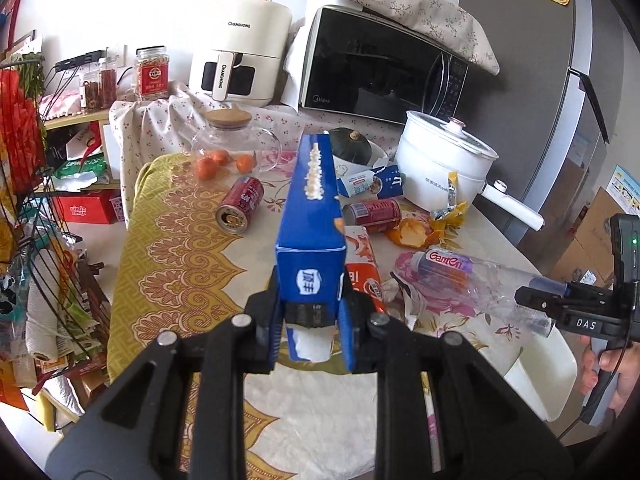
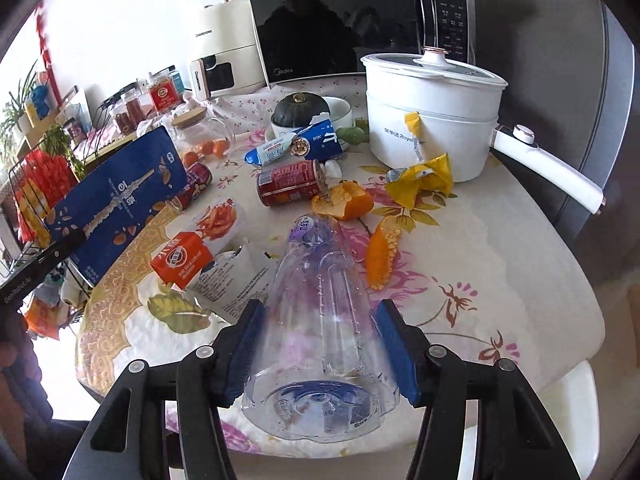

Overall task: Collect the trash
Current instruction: 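Carry the box and bottle to the white bin and open both tools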

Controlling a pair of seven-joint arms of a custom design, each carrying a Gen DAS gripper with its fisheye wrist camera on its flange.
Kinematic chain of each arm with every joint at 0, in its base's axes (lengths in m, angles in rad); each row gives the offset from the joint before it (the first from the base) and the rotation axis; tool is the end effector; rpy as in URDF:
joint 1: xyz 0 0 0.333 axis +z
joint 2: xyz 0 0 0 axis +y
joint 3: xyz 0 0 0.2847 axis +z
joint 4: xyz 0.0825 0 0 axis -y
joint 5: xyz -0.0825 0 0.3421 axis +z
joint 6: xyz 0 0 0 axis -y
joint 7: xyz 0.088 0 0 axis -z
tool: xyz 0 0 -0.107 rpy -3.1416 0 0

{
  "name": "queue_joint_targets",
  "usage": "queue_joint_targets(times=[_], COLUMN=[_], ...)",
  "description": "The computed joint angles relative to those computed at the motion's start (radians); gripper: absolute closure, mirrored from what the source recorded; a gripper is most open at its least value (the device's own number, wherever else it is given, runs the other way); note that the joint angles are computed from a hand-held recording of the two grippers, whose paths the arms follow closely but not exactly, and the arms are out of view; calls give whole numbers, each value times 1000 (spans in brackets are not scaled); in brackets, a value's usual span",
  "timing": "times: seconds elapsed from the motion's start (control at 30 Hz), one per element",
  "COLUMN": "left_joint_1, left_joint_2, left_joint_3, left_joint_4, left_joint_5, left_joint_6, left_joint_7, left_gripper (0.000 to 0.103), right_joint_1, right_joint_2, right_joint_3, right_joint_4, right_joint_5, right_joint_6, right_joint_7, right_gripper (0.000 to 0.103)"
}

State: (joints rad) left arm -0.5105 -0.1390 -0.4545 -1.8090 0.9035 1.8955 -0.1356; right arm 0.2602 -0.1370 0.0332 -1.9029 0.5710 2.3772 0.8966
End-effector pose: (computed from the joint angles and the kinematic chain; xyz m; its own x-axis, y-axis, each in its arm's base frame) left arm 0.3237 -0.3926 0.6137 0.4093 -0.8938 0.1835 -0.4673 -0.3781 -0.7992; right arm 0.5037 0.1593 0.6054 0.6582 -0.7429 -0.1220 -0.5939 -0.4128 -0.6905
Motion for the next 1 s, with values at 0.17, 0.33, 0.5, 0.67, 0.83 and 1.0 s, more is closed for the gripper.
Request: queue_joint_targets(times=[0.17, 0.33, 0.5, 0.67, 0.83, 1.0], left_joint_1=[-25, -56, -90, -150, -229, -296], left_joint_2=[22, 57, 146, 270, 424, 579], left_joint_3=[-24, -23, -1, 41, 84, 120], left_joint_4=[49, 93, 171, 293, 480, 685], left_joint_5=[24, 43, 50, 58, 51, -13], left_joint_6=[-50, -20, 61, 136, 167, 183], left_joint_7=[19, 36, 68, 116, 219, 356], left_gripper=[78, 78, 78, 78, 78, 78], right_joint_1=[-12, -24, -54, -100, -158, -225], right_joint_2=[-50, -98, -146, -167, -187, -189], right_joint_3=[-20, -46, -72, -110, -148, -177], right_joint_4=[-38, -60, -91, -102, -127, -142], right_joint_5=[27, 59, 55, 44, 25, -13], right_joint_6=[-2, -23, -23, -39, -51, -70], right_joint_7=[-10, -33, -36, -24, -22, -10], right_gripper=[44, 44, 44, 44, 44, 44])
